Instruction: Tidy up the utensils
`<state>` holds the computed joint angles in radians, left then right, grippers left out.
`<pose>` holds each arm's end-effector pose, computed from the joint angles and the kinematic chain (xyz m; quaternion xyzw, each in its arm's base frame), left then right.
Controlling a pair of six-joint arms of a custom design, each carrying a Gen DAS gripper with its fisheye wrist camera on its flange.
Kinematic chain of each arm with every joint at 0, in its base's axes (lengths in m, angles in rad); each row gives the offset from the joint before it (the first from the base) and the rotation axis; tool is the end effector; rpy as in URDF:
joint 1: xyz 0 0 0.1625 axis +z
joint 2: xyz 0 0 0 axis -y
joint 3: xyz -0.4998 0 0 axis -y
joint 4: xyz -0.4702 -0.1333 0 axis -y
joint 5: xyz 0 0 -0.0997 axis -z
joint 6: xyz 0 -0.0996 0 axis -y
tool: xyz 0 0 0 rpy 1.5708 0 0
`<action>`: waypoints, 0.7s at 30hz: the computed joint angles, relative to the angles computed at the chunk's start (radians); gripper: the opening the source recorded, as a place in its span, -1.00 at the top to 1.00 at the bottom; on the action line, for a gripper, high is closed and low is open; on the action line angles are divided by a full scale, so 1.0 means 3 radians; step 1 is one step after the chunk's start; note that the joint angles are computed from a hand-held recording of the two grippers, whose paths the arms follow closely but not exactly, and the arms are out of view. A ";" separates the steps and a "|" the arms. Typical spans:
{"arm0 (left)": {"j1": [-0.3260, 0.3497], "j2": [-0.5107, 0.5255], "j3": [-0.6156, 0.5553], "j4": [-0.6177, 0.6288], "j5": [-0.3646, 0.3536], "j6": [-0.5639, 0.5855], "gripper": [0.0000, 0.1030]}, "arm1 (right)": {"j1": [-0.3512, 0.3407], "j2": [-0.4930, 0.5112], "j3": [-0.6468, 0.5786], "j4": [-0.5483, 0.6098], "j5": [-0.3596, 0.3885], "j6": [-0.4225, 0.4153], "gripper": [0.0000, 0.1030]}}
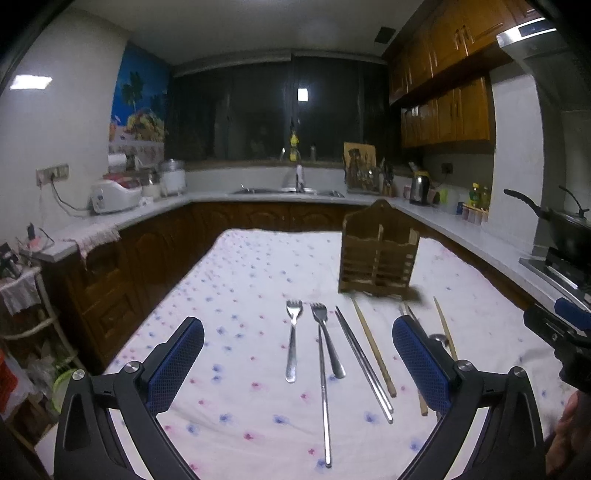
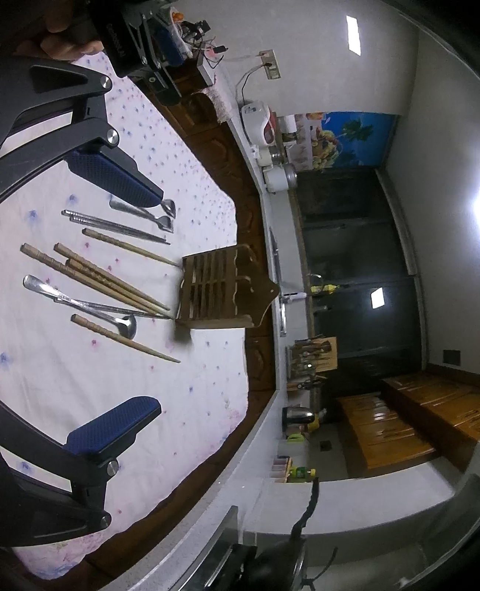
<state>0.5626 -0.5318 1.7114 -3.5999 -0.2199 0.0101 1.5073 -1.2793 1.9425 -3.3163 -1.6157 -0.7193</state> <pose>-0.4626 -0.5642 0.0418 0.1216 0.7465 -0.5550 0.3463 0.0874 -0.6557 0.3931 0.2650 -0.8150 0.4687 0.2142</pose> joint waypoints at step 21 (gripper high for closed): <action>0.0624 -0.0338 -0.0859 0.2716 -0.1271 -0.1151 -0.38 | 0.0041 0.0595 -0.1246 0.1535 -0.0649 0.0636 -0.27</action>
